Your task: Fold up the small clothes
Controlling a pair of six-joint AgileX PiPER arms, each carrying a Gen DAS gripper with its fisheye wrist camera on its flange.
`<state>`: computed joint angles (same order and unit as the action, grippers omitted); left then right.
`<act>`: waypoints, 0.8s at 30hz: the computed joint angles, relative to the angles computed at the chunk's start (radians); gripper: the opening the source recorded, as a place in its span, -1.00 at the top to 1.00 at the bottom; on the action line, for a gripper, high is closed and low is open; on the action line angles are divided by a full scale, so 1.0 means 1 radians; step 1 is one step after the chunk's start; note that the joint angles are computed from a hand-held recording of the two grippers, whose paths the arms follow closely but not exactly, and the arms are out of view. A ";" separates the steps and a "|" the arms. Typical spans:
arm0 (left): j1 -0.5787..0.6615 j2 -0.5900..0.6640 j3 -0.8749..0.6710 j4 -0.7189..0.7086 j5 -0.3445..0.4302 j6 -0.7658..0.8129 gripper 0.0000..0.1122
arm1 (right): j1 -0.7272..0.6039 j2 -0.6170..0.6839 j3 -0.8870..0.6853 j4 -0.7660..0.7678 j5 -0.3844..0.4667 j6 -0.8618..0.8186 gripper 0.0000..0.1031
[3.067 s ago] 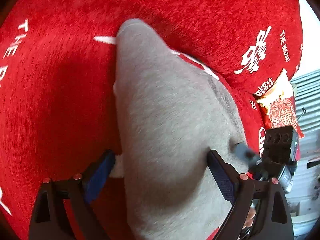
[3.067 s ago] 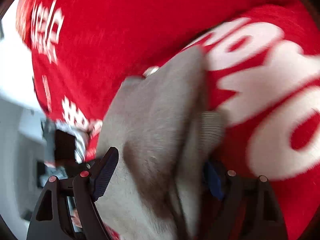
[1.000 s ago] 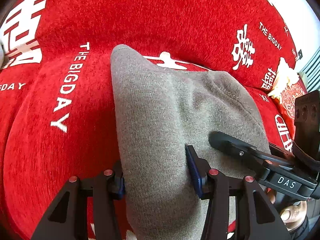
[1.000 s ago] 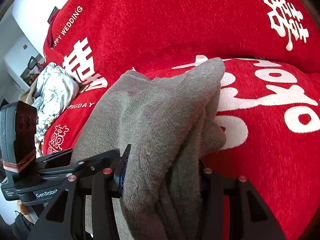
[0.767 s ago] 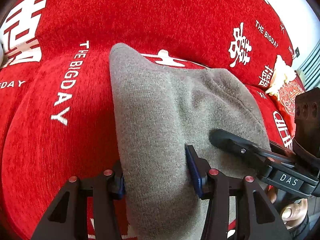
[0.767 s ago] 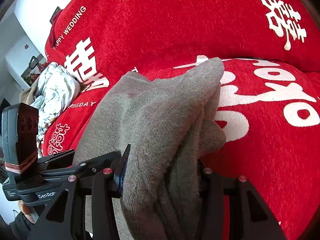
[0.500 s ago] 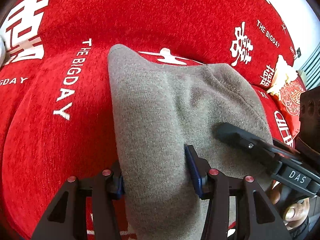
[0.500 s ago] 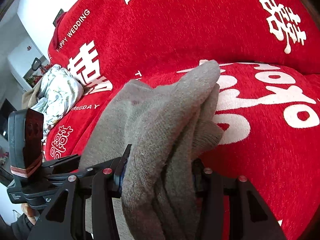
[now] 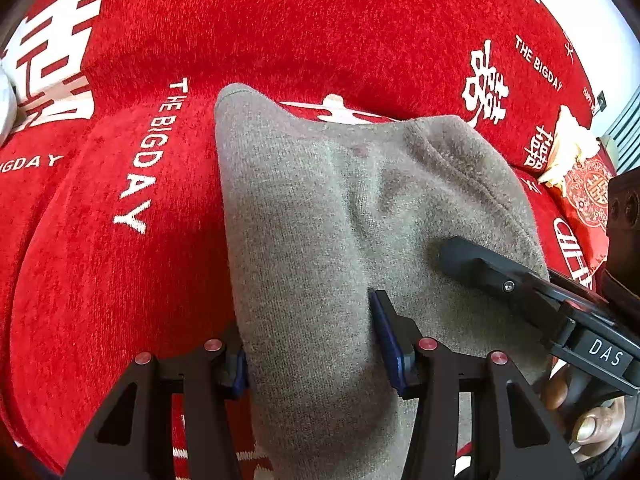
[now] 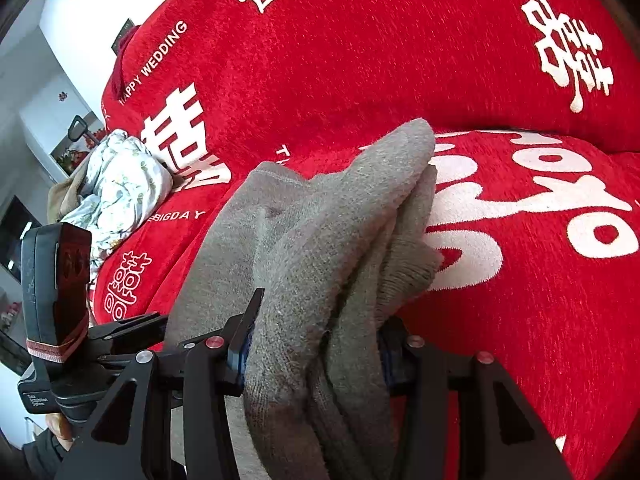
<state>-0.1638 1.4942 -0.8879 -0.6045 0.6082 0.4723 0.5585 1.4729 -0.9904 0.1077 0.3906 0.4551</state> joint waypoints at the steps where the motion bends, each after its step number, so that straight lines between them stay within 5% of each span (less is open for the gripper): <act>1: -0.001 -0.004 0.003 0.001 0.000 -0.001 0.08 | 0.000 0.000 -0.001 -0.001 0.001 0.001 0.02; 24: -0.031 -0.099 0.104 0.001 -0.043 0.006 0.08 | 0.052 -0.081 0.075 -0.135 -0.010 0.149 0.02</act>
<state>-0.1946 1.3950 -0.7843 -0.6031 0.5654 0.4782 0.6110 1.3921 -0.9155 -0.0268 0.3804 0.6044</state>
